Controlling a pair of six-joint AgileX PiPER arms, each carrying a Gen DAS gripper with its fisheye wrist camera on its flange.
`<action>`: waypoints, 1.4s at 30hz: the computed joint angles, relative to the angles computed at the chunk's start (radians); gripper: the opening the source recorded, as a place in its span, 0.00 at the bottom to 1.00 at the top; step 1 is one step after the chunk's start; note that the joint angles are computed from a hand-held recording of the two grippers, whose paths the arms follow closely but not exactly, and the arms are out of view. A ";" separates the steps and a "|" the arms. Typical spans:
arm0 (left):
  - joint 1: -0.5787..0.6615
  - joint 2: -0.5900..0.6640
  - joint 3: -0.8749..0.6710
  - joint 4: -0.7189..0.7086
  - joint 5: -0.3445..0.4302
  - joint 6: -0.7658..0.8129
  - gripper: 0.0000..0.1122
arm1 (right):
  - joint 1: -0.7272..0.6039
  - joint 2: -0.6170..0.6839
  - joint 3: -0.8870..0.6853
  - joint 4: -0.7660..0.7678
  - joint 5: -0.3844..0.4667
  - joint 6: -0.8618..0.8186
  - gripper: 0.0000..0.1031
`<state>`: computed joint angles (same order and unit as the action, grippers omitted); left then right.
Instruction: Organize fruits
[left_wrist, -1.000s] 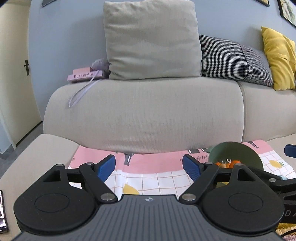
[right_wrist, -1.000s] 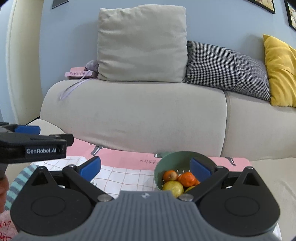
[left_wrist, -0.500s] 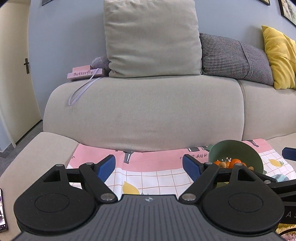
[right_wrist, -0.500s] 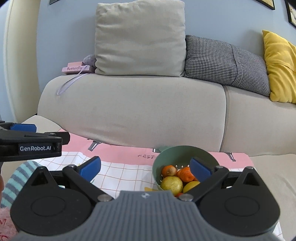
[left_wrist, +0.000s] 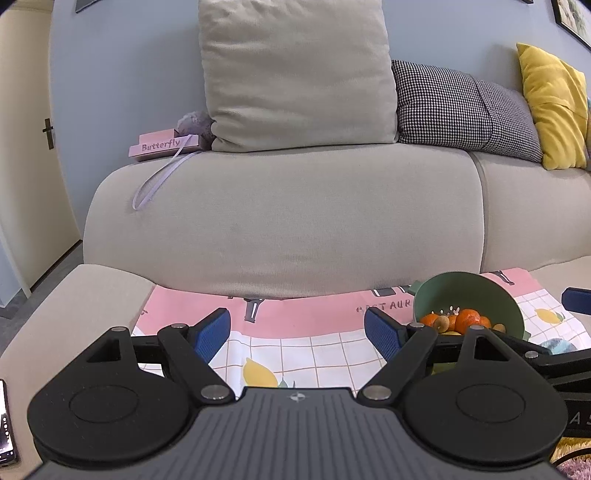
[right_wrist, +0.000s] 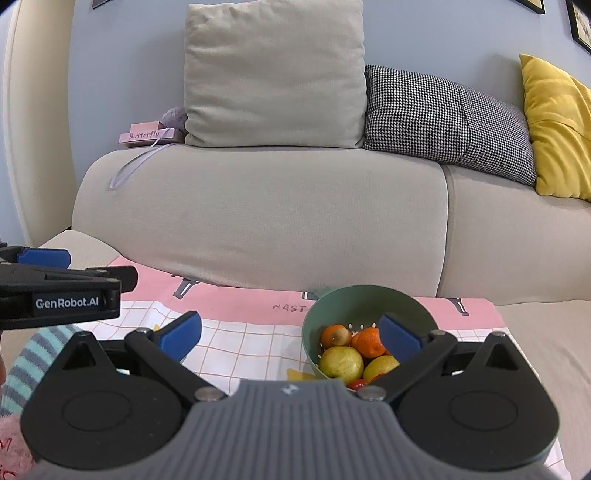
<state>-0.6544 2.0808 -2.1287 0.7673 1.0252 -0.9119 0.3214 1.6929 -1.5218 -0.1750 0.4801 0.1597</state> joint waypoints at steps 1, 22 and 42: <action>-0.002 0.003 -0.005 0.000 0.004 0.001 0.86 | 0.001 -0.001 0.000 -0.005 0.001 0.006 0.96; -0.003 0.017 -0.030 -0.014 0.024 0.023 0.86 | -0.004 0.016 -0.020 -0.008 0.026 0.018 0.96; -0.003 0.013 -0.022 -0.013 0.021 0.023 0.86 | -0.012 0.013 -0.013 0.005 0.027 0.006 0.96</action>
